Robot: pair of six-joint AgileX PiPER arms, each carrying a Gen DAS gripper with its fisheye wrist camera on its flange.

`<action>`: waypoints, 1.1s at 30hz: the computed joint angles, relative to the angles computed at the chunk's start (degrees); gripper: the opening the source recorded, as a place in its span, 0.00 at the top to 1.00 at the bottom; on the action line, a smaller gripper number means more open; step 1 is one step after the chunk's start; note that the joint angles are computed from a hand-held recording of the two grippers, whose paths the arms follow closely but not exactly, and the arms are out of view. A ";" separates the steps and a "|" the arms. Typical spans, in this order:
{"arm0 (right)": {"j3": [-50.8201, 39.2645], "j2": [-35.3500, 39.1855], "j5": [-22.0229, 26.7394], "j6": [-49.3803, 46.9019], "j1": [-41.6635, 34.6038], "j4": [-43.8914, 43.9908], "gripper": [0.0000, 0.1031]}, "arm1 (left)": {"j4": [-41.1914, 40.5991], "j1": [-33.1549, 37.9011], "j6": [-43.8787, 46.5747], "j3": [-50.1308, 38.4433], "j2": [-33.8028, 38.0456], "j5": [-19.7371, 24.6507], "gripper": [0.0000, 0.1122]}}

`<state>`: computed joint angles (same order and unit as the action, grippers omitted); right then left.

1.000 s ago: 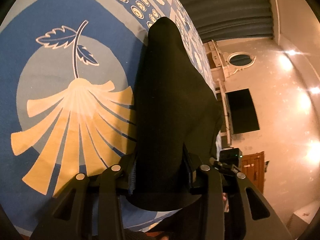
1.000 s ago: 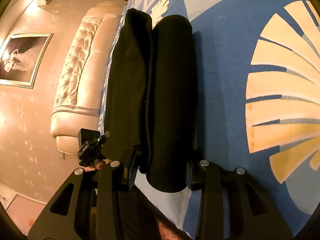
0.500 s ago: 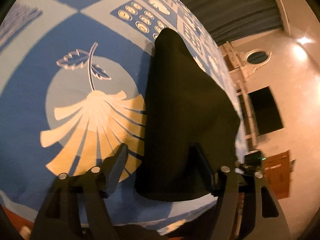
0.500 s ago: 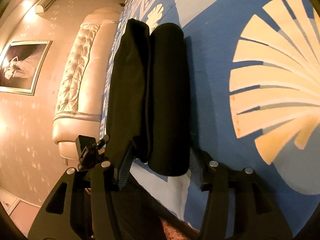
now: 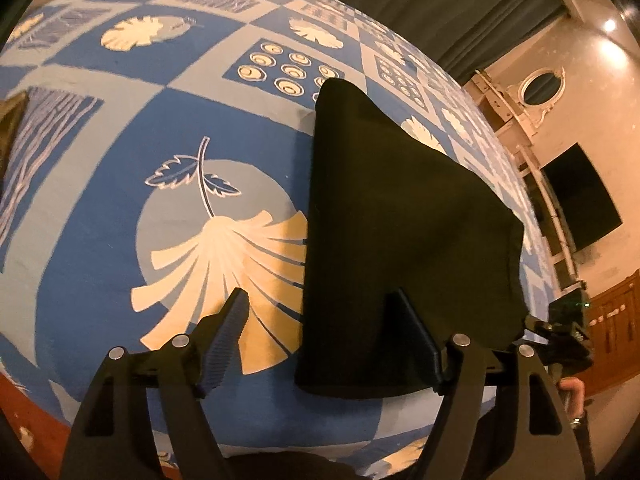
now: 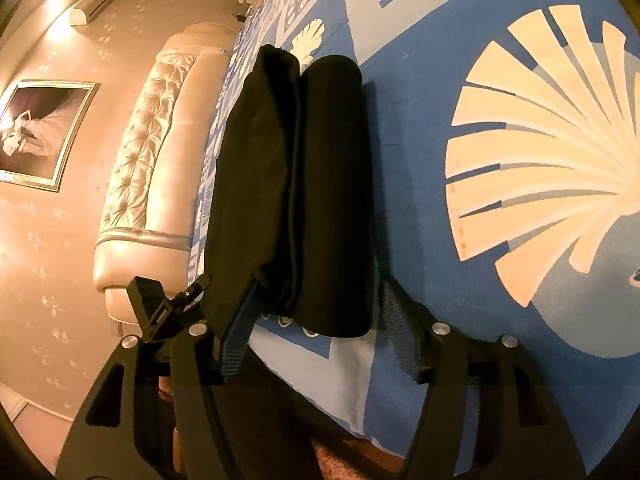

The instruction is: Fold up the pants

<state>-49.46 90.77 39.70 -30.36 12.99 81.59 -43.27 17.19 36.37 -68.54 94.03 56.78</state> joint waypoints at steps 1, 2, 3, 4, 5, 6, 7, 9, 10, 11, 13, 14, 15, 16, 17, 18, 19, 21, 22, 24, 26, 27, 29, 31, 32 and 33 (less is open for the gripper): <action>0.17 -0.03 -0.08 -0.26 -0.09 0.22 0.40 | 0.44 -0.29 -0.33 0.10 -0.36 -0.29 0.34; 0.32 -0.11 -0.29 -0.39 0.00 0.45 0.40 | 0.86 -0.50 -0.51 0.20 -0.59 -0.65 0.34; 0.40 -0.17 -0.42 -0.48 0.00 0.61 0.40 | 1.17 -0.71 -0.67 0.22 -0.69 -1.02 0.34; 0.59 -0.29 -0.71 -0.59 0.12 0.85 0.40 | 1.36 -0.87 -0.77 0.12 -0.66 -1.23 0.34; 0.69 -0.38 -0.95 -0.58 0.23 0.91 0.40 | 1.60 -1.03 -0.90 0.10 -0.70 -1.50 0.34; 0.77 -0.43 -1.11 -0.64 0.29 0.91 0.40 | 1.81 -1.20 -1.08 0.06 -0.74 -1.68 0.34; 0.80 -0.48 -1.22 -0.61 0.35 0.85 0.39 | 2.07 -1.27 -1.15 0.21 -0.97 -1.88 0.34; 1.01 -0.60 -1.20 -0.81 0.24 0.93 0.39 | 2.34 -1.21 -1.18 0.57 -1.44 -1.99 0.34; 0.95 -0.58 -1.07 -0.72 0.19 0.84 0.39 | 2.47 -1.22 -1.31 0.51 -1.45 -1.93 0.34; 0.78 -0.42 -0.78 -0.46 0.09 0.67 0.39 | 2.41 -1.17 -1.34 0.35 -1.31 -1.80 0.34; 0.44 -0.04 0.06 -0.21 -0.34 0.60 0.38 | 2.39 -1.13 -1.65 -0.20 -0.93 -1.40 0.34; 0.14 0.04 0.39 0.05 -0.61 0.34 0.38 | 2.46 -1.07 -1.98 -0.62 -0.79 -1.34 0.34; -0.26 0.03 0.35 0.17 -0.87 -0.05 0.36 | 2.01 -0.80 -2.01 -0.96 -0.80 -1.43 0.34; -0.65 0.05 0.18 0.07 -1.23 -0.33 0.31 | -0.03 0.11 -0.70 -1.45 -0.71 -1.20 0.34; -0.89 0.07 -0.05 -0.42 -1.56 -0.16 0.29 | -1.81 0.98 0.67 -2.13 -0.43 -0.49 0.34; -1.67 0.56 -0.11 -0.67 -2.11 -0.28 0.27 | -3.23 1.57 1.75 -3.27 0.24 0.11 0.34; -2.49 1.30 -0.05 -0.95 -2.62 -0.28 0.27 | -4.43 1.90 2.66 -5.22 1.55 0.45 0.34; -4.40 3.45 0.61 -2.39 -3.72 0.64 0.26 | -5.35 2.00 2.58 -8.59 4.11 1.84 0.34; -5.51 4.68 0.96 -3.03 -4.24 1.05 0.26 | -6.20 2.01 2.25 -11.37 6.54 3.64 0.34; -8.05 7.32 1.50 -4.42 -5.22 2.42 0.26 | -6.56 1.39 0.68 -15.88 10.36 5.69 0.34; -10.38 9.56 2.09 -5.60 -5.84 4.20 0.25 | -6.42 0.25 -1.03 -21.43 14.74 8.09 0.34; -12.36 11.50 3.09 -6.33 -6.30 5.34 0.23 | -6.46 -0.39 -1.60 -23.48 16.47 8.60 0.34; -15.55 14.10 3.88 -6.52 -6.51 5.98 0.21 | -6.76 -1.46 -3.11 -28.31 20.38 10.45 0.34; -18.20 16.28 4.67 -6.61 -6.63 6.33 0.20 | -7.04 -2.70 -4.65 -32.71 24.06 12.50 0.34; -19.87 17.60 5.04 -6.39 -6.62 6.44 0.20 | -6.65 -3.45 -5.51 -34.37 25.37 12.62 0.34; -21.89 18.99 5.22 -5.51 -6.54 5.91 0.20 | -6.30 -4.34 -6.46 -35.98 26.75 12.26 0.34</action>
